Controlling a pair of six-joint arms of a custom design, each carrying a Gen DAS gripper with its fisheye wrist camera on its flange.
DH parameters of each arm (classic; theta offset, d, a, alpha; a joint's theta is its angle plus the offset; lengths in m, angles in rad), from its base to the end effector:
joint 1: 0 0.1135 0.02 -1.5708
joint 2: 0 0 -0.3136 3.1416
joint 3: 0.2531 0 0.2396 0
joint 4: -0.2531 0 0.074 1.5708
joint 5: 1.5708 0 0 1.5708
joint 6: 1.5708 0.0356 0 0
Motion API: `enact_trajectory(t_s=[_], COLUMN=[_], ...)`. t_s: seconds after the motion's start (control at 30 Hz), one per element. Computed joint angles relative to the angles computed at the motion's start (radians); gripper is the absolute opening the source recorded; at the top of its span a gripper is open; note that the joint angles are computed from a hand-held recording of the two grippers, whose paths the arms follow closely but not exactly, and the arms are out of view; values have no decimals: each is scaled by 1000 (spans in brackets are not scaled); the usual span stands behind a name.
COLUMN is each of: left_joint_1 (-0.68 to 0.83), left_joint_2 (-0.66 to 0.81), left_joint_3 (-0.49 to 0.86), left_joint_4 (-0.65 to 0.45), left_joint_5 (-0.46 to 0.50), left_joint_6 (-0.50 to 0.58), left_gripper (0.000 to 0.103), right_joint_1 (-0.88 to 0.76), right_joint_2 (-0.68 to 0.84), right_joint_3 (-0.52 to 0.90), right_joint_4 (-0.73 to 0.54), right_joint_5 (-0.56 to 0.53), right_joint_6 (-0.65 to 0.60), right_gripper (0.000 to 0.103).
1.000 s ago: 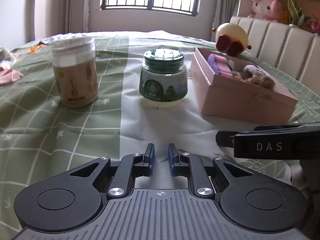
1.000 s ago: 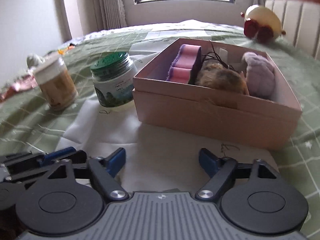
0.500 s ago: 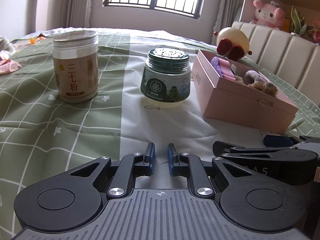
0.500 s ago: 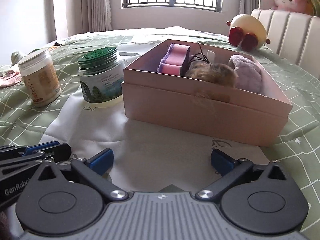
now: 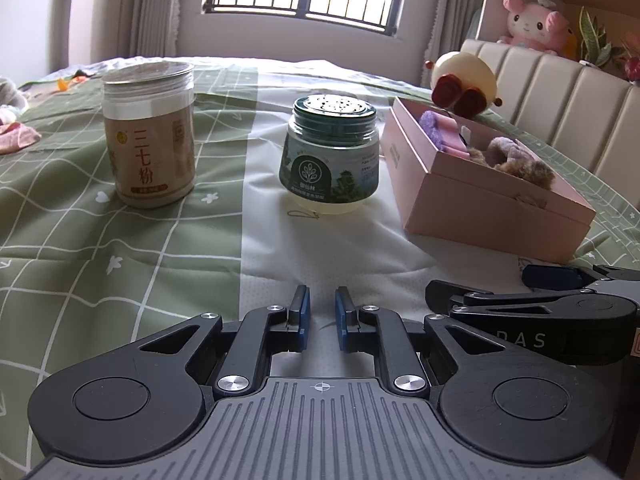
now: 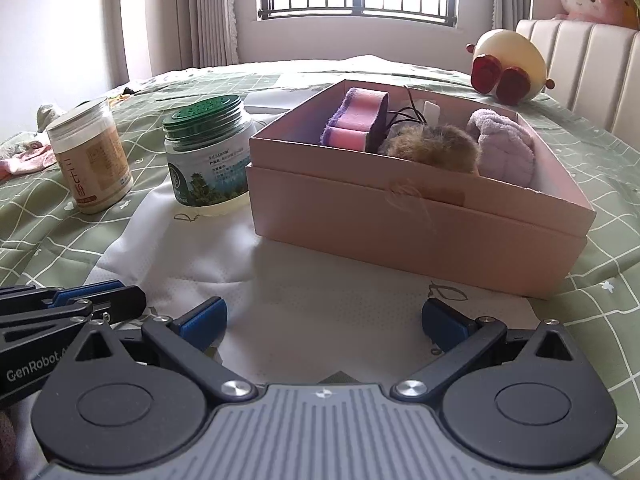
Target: Organize soft objects
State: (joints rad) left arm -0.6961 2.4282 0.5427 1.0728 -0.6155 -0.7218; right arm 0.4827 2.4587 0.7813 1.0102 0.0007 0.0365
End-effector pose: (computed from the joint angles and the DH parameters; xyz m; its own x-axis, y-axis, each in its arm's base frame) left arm 0.2535 -0.1851 0.0047 -0.5629 -0.2326 -0.7931 -0.2038 0.9690 -0.1396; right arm 0.3404 0.1784 0.0065 -0.5646 -0.2547 -0.7851 -0.4434 0.8959 0.0282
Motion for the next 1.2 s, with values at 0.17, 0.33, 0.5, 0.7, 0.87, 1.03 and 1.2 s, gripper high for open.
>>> enact_trajectory(t_s=[0.17, 0.33, 0.5, 0.7, 0.87, 1.03, 1.2], left_joint_1=[-1, -1, -2, -3, -3, -6, -5], left_joint_2=[0, -1, -1, -2, -2, -2, -3], left_joint_3=[1, 2, 3, 8, 5, 9, 9], left_joint_4=[-3, -6, -8, -14, -12, -19, -19], left_joint_5=[-3, -6, -7, -8, -8, -13, -13], left_joint_6=[4, 5, 6, 0, 0, 0, 1], left_gripper=[15, 15, 15, 15, 15, 15, 15], right_joint_1=[-2, -2, -2, -2, -3, -2, -2], right_joint_2=[1, 1, 2, 2, 1, 1, 1], right_joint_3=[-1, -1, -1, -2, -2, -3, -3], right_joint_4=[4, 3, 4, 5, 5, 6, 6], right_joint_5=[-4, -4, -4, -4, -5, -5, -5], right_joint_6=[3, 3, 3, 4, 3, 5, 5], right_gripper=[103, 103, 103, 103, 103, 103, 103])
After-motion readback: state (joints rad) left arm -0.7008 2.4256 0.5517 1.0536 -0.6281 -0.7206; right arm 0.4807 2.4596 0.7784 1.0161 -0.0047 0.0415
